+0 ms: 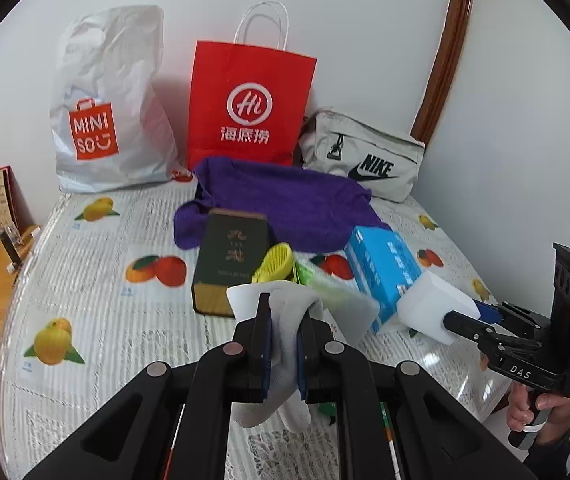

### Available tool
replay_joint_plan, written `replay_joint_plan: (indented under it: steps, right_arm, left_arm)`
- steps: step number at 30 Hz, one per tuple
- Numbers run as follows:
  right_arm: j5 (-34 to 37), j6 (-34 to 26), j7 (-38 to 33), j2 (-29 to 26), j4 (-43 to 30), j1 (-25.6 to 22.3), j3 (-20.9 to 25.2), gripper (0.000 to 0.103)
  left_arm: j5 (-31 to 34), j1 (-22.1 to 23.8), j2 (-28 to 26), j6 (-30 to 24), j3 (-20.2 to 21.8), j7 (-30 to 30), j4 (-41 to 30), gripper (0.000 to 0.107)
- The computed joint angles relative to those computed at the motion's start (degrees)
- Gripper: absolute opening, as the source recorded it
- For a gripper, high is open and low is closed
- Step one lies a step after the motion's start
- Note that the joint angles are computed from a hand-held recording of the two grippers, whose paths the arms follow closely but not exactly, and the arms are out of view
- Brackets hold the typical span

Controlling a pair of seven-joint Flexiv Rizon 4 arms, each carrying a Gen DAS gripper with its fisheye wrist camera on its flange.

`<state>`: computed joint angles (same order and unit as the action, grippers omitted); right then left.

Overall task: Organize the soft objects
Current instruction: 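Carry the gloves in the left tool and sponge in the right tool onto the purple towel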

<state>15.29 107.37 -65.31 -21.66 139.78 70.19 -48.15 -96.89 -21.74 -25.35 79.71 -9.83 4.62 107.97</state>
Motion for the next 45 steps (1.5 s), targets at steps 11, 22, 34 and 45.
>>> replay_joint_plan:
  steps: [11,22,34,45]
  right_arm:
    - [-4.2,-2.8,0.8,1.6,-2.1,-1.3,-2.7,0.044]
    - [-8.2,-5.1,2.3,0.8,-5.8,-7.2,-0.1,0.044]
    - [-14.1,-7.8,6.5,-3.5,-13.9,-19.6,6.2,0.044]
    - [-21.7,-11.9,11.8,-10.0,-24.9,-34.5,15.1,0.044]
  left_arm:
    - [4.9,1.4,0.0,1.1,-1.0,-5.4,-2.8,0.010]
    - [15.2,4.9,-2.8,3.0,-4.6,-12.2,-7.0,0.010]
    - [40.2,6.9,-12.2,-1.8,-2.6,-33.5,-17.8,0.010]
    - [58.3,6.2,-24.1,-11.6,2.0,-49.9,-37.4,0.010]
